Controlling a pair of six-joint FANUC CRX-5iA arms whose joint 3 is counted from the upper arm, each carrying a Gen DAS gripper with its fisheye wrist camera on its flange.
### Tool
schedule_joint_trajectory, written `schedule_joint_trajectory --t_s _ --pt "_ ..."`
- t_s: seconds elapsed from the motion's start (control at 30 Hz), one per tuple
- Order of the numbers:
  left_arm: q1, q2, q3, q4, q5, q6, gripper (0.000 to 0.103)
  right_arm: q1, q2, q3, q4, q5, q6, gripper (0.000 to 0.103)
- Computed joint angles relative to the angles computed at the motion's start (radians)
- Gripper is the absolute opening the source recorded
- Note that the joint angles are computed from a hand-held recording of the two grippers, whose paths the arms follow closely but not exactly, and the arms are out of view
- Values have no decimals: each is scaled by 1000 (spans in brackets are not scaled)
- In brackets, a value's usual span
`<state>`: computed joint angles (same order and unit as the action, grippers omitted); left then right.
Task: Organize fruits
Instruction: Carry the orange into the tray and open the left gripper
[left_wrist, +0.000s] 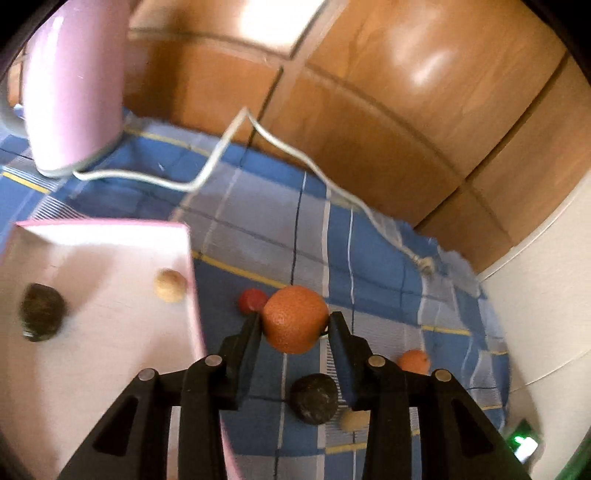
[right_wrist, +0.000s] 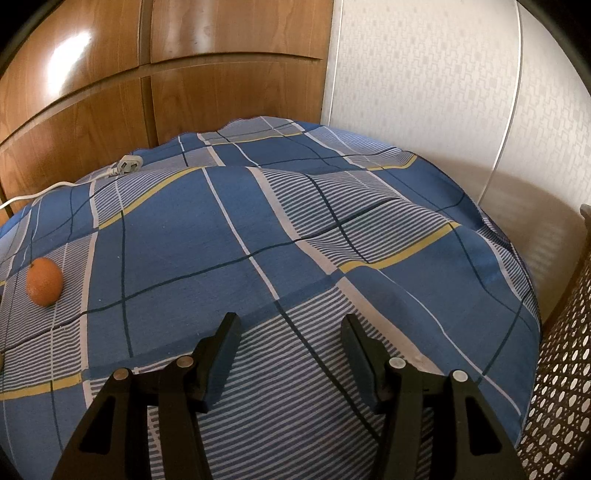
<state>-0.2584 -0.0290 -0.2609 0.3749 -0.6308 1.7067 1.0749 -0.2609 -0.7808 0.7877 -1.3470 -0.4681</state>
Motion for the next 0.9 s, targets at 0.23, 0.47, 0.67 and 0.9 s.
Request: schedule_joint_trajectory --t_s 0.23,0.47,0.67,0.9 --pt "129 -125 -63 -52 -61 24 38 0 0 0 0 0 -1 57" --pt "206 -178 -98 -173 -129 96 38 1 0 0 0 0 -1 57" --pt "197 -210 -120 -255 -118 167 42 1 0 0 0 0 -1 57" --pt "178 -273 -151 -302 -101 230 63 1 0 0 0 -1 -1 57"
